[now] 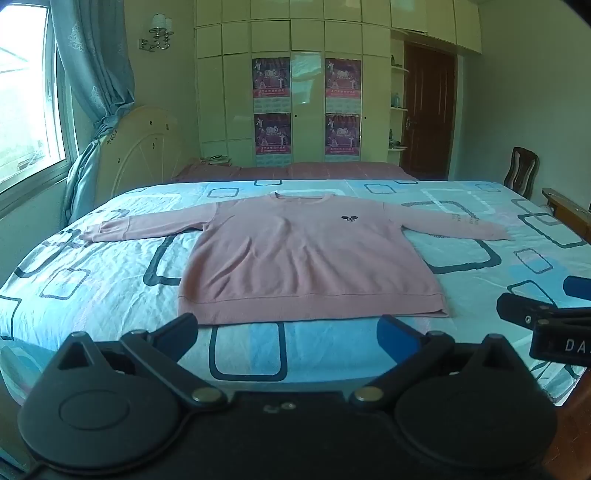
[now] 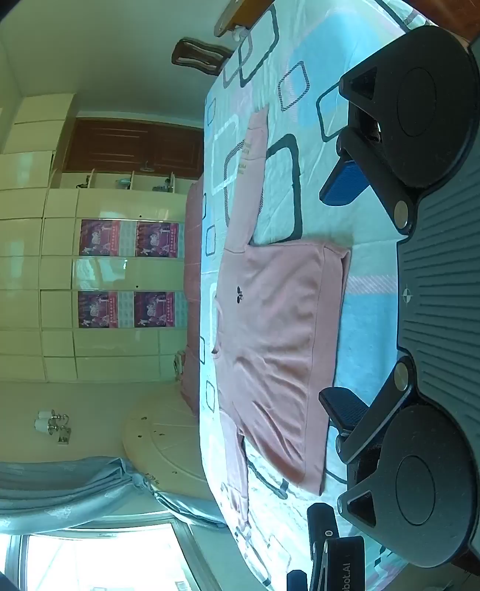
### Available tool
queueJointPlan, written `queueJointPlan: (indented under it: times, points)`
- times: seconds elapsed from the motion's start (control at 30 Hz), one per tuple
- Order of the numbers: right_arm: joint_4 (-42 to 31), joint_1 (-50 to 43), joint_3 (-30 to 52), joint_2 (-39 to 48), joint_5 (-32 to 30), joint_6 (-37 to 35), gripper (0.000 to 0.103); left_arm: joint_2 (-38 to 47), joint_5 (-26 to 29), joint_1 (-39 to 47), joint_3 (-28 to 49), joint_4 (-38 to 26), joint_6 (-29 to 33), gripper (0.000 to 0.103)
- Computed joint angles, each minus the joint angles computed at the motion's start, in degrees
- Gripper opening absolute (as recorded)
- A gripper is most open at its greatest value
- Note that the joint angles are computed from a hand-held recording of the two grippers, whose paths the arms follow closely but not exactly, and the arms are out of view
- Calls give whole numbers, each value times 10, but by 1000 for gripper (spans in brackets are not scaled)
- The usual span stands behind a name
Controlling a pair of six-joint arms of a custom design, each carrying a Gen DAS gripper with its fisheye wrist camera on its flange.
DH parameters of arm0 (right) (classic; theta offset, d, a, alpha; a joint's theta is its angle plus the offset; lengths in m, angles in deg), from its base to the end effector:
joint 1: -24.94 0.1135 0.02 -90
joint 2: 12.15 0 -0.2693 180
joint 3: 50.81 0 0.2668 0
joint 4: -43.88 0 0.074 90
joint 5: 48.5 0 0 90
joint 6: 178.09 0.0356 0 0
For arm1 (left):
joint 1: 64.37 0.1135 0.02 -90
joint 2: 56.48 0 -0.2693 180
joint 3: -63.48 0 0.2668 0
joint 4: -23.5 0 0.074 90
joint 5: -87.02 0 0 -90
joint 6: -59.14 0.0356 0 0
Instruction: Fold small clothes
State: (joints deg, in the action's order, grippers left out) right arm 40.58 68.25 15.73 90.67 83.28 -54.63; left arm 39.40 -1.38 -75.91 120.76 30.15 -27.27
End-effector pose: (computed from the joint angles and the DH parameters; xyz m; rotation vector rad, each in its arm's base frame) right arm 0.2872 0.2381 0.1541 0.1894 2.0572 -0.0139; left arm 0.3418 -0.0708 0.1569 0.2968 2.1094 -0.1116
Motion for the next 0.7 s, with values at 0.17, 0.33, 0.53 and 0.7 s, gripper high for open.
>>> queueJointPlan:
  times: [0.17, 0.33, 0.53, 0.7]
  points:
    - [-7, 0, 0, -3, 1, -1, 103, 0, 0, 0, 3, -7, -3, 103]
    - [-12, 2, 7, 1, 4, 3, 103, -8, -4, -1, 3, -12, 0, 103]
    - [-14, -2, 4, -7, 0, 3, 103, -15, -13, -8, 7, -21, 1, 103]
    - [4, -9, -15, -15, -8, 0, 103, -10, -18, -12, 6, -16, 0, 103]
